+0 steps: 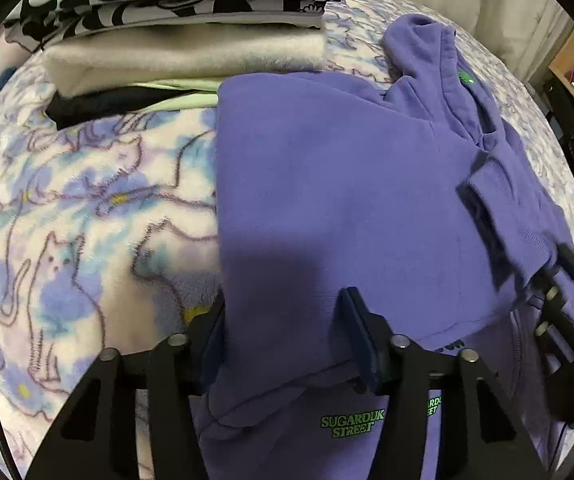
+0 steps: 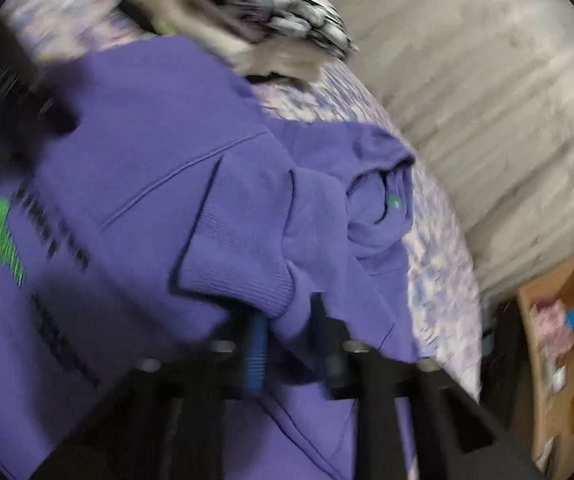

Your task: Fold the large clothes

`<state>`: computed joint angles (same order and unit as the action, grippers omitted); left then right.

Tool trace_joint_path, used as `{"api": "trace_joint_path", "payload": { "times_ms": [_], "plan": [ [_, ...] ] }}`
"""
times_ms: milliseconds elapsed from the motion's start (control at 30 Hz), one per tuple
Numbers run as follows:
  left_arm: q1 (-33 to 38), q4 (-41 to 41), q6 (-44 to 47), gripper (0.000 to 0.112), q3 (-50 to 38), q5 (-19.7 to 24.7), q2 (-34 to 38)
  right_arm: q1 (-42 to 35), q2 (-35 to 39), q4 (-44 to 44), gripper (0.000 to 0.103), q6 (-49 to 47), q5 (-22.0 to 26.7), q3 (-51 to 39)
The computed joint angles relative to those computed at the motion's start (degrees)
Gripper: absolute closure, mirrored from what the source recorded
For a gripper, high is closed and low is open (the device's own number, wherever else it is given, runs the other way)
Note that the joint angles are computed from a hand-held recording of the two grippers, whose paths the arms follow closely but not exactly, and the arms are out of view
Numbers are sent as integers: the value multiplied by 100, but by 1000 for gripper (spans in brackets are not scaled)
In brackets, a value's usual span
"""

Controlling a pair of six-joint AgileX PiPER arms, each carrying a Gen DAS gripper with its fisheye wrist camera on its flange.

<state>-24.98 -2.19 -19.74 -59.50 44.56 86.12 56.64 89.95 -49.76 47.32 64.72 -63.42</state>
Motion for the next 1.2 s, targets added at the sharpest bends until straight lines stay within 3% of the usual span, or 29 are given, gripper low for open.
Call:
{"api": "trace_joint_path", "payload": {
  "times_ms": [200, 267, 367, 433, 533, 700, 800, 1000, 1200],
  "plan": [
    [114, -139, 118, 71, 11, -43, -12, -1723, -1759, 1501, 87, 1311, -1214, 546],
    [90, -99, 105, 71, 12, -69, 0, -2480, -2258, 2260, 87, 1169, -1536, 935],
    [39, 21, 69, 71, 70, -84, -62, -3680, -2725, 3967, 86, 18, -2013, 1583],
    [-50, 193, -32, 71, 86, -87, -80, -4276, -2746, 4980, 85, -841, -2036, 1906],
    [-94, 288, -20, 70, 84, -68, -95, -4968, -3172, 6093, 71, -1866, -2099, 2470],
    [143, -24, 506, 60, -55, 147, -84, -5236, -3601, 5962, 57, -1993, -1643, 2307],
    [273, -27, 656, 56, -224, 259, -37, -5475, -3516, 5999, 41, -2438, -1609, 2169],
    [524, -301, 889, 48, -705, 306, 267, -5811, -2714, 6638, 40, -3364, -1915, 1803],
    [316, 315, 455, 48, -1402, 344, 961, -5719, -1732, 6878, 40, -3831, -2131, 1421]
  ]
}}
